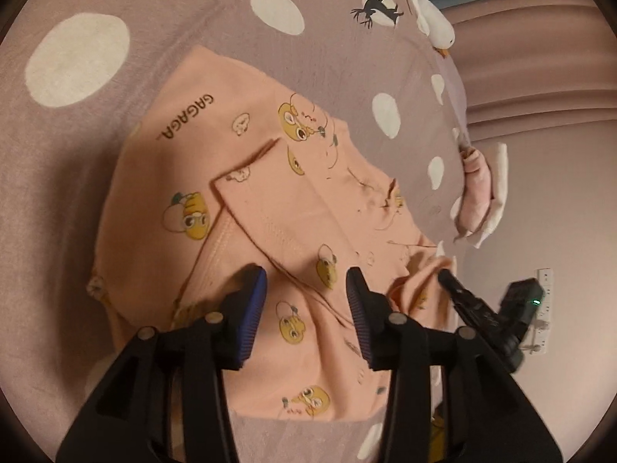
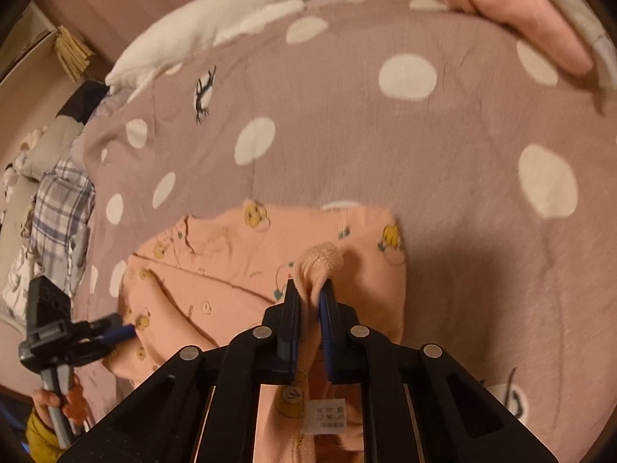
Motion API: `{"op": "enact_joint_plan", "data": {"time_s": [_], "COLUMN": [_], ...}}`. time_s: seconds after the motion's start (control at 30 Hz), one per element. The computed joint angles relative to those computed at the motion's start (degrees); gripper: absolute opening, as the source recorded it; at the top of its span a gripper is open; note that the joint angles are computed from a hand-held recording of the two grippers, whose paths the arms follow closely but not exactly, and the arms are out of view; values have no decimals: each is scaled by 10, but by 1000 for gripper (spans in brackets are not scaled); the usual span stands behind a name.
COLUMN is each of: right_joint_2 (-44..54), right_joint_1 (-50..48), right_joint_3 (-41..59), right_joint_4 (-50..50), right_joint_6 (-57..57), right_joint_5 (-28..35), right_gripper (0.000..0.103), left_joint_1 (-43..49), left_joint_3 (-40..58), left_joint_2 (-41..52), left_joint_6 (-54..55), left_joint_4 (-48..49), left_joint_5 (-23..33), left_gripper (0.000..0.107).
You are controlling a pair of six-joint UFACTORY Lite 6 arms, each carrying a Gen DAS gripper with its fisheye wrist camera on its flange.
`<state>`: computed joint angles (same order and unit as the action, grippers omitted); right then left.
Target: Fold small clothes
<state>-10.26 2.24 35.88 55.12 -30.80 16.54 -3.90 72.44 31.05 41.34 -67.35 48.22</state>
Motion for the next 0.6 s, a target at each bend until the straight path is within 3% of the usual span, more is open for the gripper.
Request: {"op": "enact_joint_plan", "data": {"time_s": [0.23, 0.27, 0.3, 0.33, 0.43, 0.6], "right_joint_2": [-25, -29, -35, -44, -66, -115], "right_joint_1": [6, 6, 5, 0, -8, -21], "right_joint_3": [-13, -17, -21, -28, -47, -75], "right_joint_4": [94, 111, 120, 129, 145, 182], "right_joint_6": [-97, -114, -123, -135, -155, -194], "right_joint_5": [-6, -5, -5, -1, 0, 13], "right_gripper": [11, 11, 11, 11, 11, 11], "left_joint_1": [-15, -16, -17, -17, -11, -10], "left_joint_3": [7, -1, -3, -14, -68, -96], "left_joint_2": [42, 45, 45, 45, 9, -60], "left_joint_6": [56, 75, 81, 96, 177, 215], "left_joint_4": [-139, -169, -179, -201, -292, -316], "left_joint_5": [-4, -8, -11, -19, -24, -58], "left_gripper": [38, 24, 0, 5, 3, 3]}}
